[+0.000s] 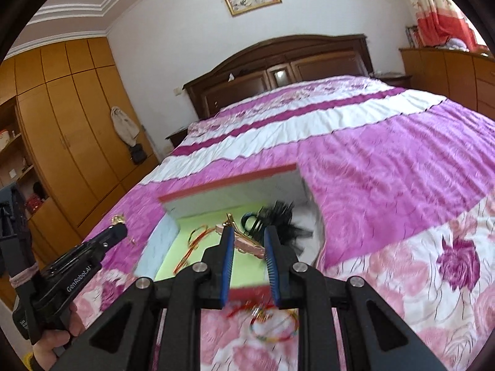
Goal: Organize jewelry
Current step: 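Lower both tools into the box and open them, releasing earring and clip, then withdraw both tools from the box toward the remaining loose jewelry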
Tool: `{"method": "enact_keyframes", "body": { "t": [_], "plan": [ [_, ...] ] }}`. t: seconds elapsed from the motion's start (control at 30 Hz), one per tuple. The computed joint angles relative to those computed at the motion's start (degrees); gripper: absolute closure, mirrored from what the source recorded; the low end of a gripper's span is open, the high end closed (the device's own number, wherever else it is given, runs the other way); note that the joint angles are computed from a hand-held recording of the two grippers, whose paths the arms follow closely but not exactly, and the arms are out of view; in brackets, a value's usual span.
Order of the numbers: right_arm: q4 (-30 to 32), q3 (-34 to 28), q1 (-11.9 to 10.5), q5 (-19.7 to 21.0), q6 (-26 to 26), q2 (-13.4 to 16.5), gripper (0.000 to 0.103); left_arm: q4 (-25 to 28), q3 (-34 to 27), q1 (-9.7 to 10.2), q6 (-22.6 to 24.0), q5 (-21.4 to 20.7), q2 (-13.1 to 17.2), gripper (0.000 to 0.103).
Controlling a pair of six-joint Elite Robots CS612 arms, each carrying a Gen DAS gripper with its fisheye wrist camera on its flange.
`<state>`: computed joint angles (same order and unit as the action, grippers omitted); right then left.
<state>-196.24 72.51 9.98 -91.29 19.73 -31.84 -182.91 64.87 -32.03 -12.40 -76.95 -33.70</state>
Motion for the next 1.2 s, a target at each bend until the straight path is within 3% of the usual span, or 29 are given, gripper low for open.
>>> {"method": "enact_keyframes", "body": {
  "t": [0.13,0.3,0.6,0.77,0.8,0.87,0.9,0.97,1.03,1.2],
  "plan": [
    [-0.17,-2.67,0.11,-3.06,-1.17,1.66,0.081,-0.43,-2.61,0.21,0.47,0.71,1.68,0.103],
    [4.31,-6.29,0.06,-4.88,-1.97,3.65,0.081,2.73,-5.22,0.38,0.49,0.04,3.14,0.103],
    [11.61,-9.8,-0.18,-5.83,-1.82,6.17,0.081,10.81,-8.36,0.79,-2.2,-2.76,5.3,0.103],
    [11.67,-9.99,-0.22,-5.84,-1.78,6.42,0.081,13.22,-8.64,0.85,-2.4,-3.42,5.6,0.103],
    [11.76,-9.95,-0.19,-6.05,-1.72,6.39,0.08,13.6,-8.74,0.9,-2.58,-3.86,5.65,0.103],
    [11.38,-9.82,-0.2,-5.9,-1.47,6.4,0.064,14.39,-8.9,0.87,-2.76,-4.11,5.65,0.103],
    [10.79,-9.63,-0.37,-4.74,-1.04,6.38,0.062,14.68,-8.84,0.82,-2.66,-4.02,5.57,0.102],
    [10.25,-9.13,-0.47,-4.15,-0.56,6.13,0.06,14.93,-8.57,0.69,-2.31,-3.82,5.32,0.097],
    [10.0,-8.76,-0.49,-3.69,-0.36,5.85,0.059,14.88,-8.24,0.67,-2.22,-4.03,5.04,0.086],
    [9.52,-6.95,-0.65,-2.24,0.9,4.62,0.055,14.31,-6.97,0.78,-2.25,-4.9,3.93,0.082]
  ]
}}
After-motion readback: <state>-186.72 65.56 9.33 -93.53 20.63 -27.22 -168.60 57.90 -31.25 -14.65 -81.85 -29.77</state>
